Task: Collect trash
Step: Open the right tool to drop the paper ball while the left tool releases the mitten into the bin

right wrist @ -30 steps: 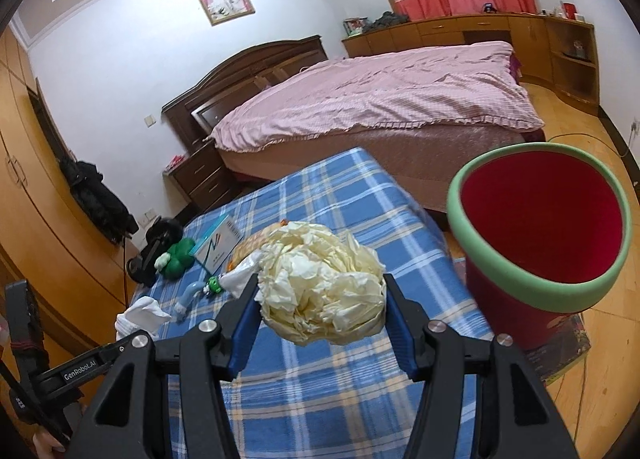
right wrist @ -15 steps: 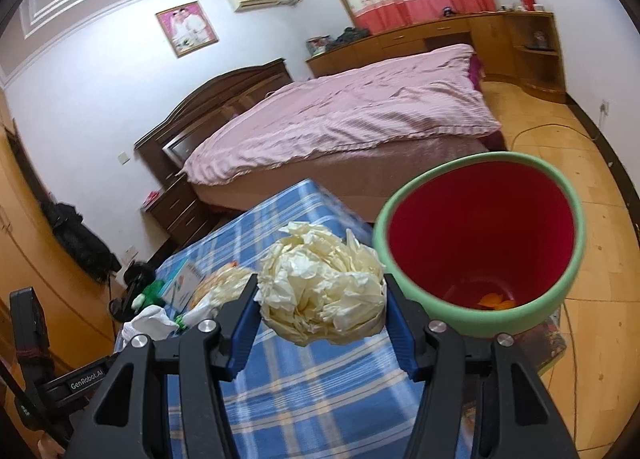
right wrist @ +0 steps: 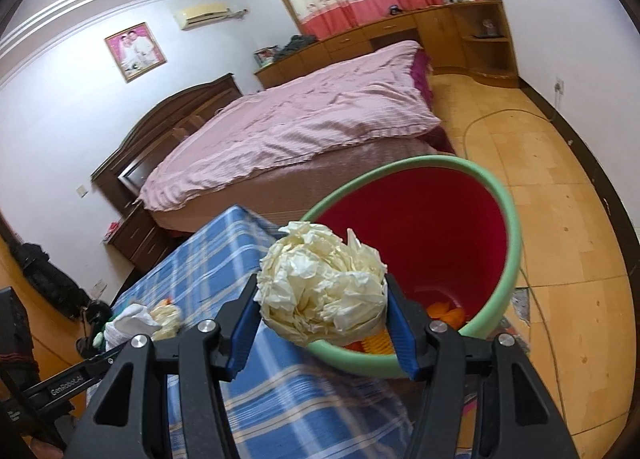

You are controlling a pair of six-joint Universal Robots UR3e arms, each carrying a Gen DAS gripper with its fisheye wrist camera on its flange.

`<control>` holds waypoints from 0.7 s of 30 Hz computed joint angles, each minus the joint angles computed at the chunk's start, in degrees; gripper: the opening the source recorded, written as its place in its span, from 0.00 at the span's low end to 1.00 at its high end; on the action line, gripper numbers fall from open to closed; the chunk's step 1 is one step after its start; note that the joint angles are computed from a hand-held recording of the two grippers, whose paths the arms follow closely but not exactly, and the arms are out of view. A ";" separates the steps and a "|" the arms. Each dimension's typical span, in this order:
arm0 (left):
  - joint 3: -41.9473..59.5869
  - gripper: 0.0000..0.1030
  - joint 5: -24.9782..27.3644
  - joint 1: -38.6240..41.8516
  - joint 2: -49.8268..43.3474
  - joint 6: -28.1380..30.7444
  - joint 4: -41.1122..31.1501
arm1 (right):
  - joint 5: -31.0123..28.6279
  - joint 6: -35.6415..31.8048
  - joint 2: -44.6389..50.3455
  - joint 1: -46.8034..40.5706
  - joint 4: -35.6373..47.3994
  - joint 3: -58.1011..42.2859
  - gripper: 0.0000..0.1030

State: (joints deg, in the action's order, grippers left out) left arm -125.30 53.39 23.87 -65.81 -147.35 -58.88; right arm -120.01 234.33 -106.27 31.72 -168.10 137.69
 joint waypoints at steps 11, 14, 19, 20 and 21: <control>5.82 0.35 5.08 -15.54 -14.98 -10.77 14.49 | 8.63 -5.01 -7.85 -14.06 -0.72 9.01 0.62; 7.52 0.35 5.99 -18.58 -17.95 -12.36 16.56 | 10.20 -6.34 -9.30 -16.50 -1.41 10.68 0.66; 9.41 0.35 6.98 -22.41 -21.17 -13.87 19.13 | 10.96 -8.03 -11.75 -18.79 -1.88 12.42 0.72; 9.82 0.35 7.20 -23.22 -21.90 -14.25 19.69 | 11.19 -8.45 -12.38 -19.21 -1.89 12.64 0.73; 10.14 0.35 7.40 -23.91 -22.51 -14.62 20.13 | 11.26 -8.79 -13.03 -19.46 -1.86 12.90 0.74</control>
State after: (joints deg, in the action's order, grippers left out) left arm -115.16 60.79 -0.04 -88.32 -161.97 -38.75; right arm -108.75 225.54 -119.29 12.25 -169.96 150.59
